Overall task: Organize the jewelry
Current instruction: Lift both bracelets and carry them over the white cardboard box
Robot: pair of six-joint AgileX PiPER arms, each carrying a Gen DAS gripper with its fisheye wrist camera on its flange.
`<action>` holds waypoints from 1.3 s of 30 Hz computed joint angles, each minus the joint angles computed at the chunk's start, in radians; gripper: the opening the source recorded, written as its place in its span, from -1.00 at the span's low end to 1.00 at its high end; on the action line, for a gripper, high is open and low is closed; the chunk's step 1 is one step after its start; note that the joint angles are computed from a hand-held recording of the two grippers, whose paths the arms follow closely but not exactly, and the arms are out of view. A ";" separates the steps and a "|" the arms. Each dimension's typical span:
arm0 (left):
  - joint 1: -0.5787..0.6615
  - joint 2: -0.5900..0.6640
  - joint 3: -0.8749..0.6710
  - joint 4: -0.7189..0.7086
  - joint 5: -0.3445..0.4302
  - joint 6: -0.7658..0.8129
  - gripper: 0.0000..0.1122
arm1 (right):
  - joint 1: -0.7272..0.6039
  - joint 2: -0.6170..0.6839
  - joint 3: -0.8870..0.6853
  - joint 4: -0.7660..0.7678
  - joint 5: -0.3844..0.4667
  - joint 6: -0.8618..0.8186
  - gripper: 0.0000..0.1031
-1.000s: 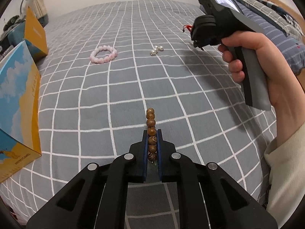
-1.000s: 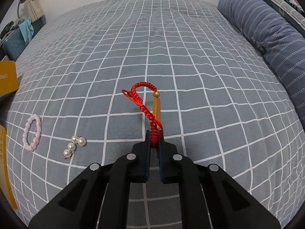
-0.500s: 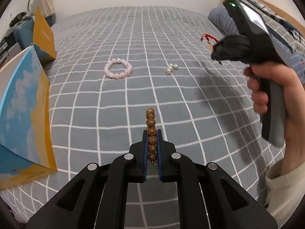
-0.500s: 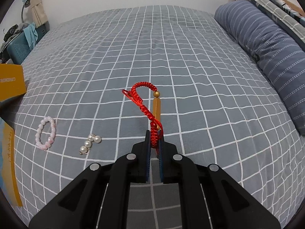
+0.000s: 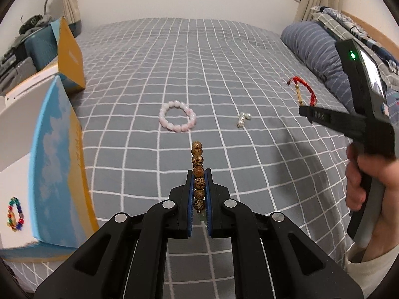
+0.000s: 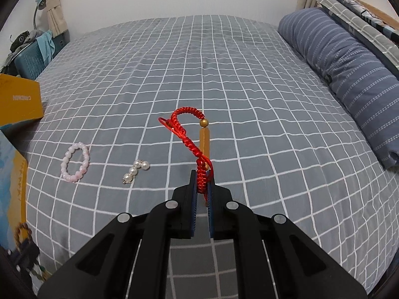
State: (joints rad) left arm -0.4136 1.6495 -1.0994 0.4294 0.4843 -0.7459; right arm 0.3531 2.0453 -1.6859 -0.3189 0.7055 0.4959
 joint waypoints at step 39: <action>0.375 -0.320 -0.022 -0.140 0.219 0.316 -0.87 | 0.436 0.004 -0.313 -0.057 0.216 0.066 -0.88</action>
State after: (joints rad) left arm -0.0385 1.3292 -1.1213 0.2895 0.7031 -0.4297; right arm 0.7891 2.0494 -1.9986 -0.3758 0.9212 0.5623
